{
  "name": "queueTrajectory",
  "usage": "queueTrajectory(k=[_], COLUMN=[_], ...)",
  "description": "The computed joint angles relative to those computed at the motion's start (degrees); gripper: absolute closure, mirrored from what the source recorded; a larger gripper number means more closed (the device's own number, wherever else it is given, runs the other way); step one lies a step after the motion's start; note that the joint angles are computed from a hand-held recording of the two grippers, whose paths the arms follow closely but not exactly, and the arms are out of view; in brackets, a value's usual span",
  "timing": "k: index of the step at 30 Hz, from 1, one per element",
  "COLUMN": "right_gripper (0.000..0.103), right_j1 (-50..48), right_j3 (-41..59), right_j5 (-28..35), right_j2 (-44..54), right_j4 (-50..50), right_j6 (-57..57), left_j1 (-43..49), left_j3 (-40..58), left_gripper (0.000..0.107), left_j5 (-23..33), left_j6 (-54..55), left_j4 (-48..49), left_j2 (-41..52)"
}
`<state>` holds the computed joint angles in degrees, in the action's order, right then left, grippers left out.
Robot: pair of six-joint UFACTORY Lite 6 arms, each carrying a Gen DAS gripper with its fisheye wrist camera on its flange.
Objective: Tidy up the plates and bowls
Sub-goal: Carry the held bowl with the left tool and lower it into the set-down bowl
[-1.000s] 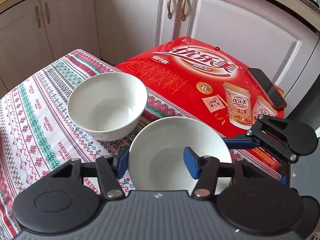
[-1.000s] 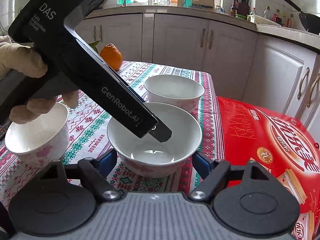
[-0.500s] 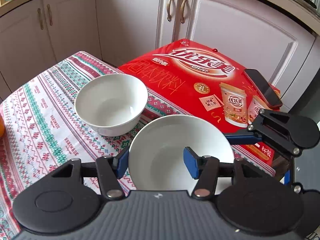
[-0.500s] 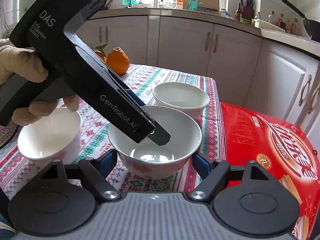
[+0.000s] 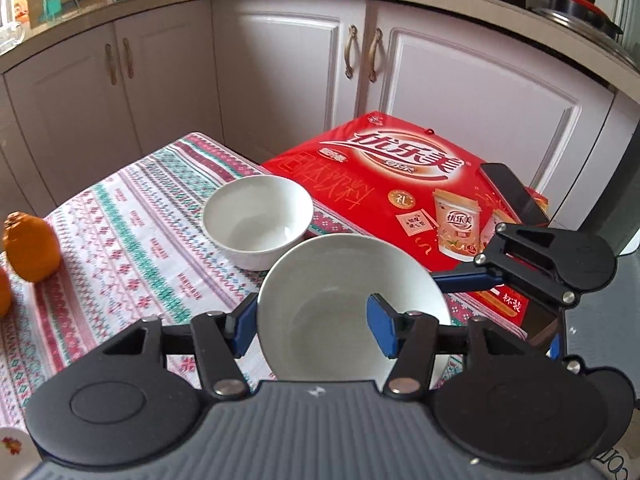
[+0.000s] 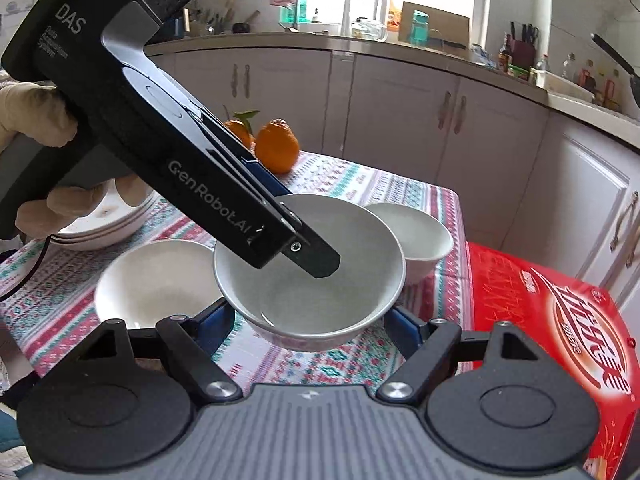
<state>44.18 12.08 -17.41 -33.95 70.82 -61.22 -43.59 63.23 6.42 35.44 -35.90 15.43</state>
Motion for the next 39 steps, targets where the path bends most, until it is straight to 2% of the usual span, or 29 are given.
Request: queueTrajectory(k=[11, 20, 28, 33, 39], right_gripper=[0.018, 0.018, 0.018, 0.018, 0.018], right_j1=[9.4, 14.4, 16.1, 16.4, 15.9], right_j3=[5.5, 11.0, 12.5, 12.4, 12.6], right_j5=[-3.1, -3.4, -2.4, -1.6, -0.6], right_j2=[5.8, 13.0, 16.5, 16.8, 18.4], right_j4=[5.2, 4.0, 2.1, 3.0, -0.5], right_j6=[-2.6, -0.3, 2.9, 3.3, 7.1], left_j1=[3.2, 7.4, 9.4, 9.9, 10.1], left_j3=[-14.1, -23.8, -28.5, -29.7, -30.1], left_gripper=[0.051, 0.051, 0.051, 0.051, 0.05], left_j5=[-2.5, -2.3, -1.3, -0.3, 0.0], left_j6=[10.4, 38.3, 54.0, 61.6, 69.8], left_j4=[-11.5, -39.7, -56.1, -63.6, -72.0], left_j2=[-13.5, -21.7, -24.2, -24.3, -22.3])
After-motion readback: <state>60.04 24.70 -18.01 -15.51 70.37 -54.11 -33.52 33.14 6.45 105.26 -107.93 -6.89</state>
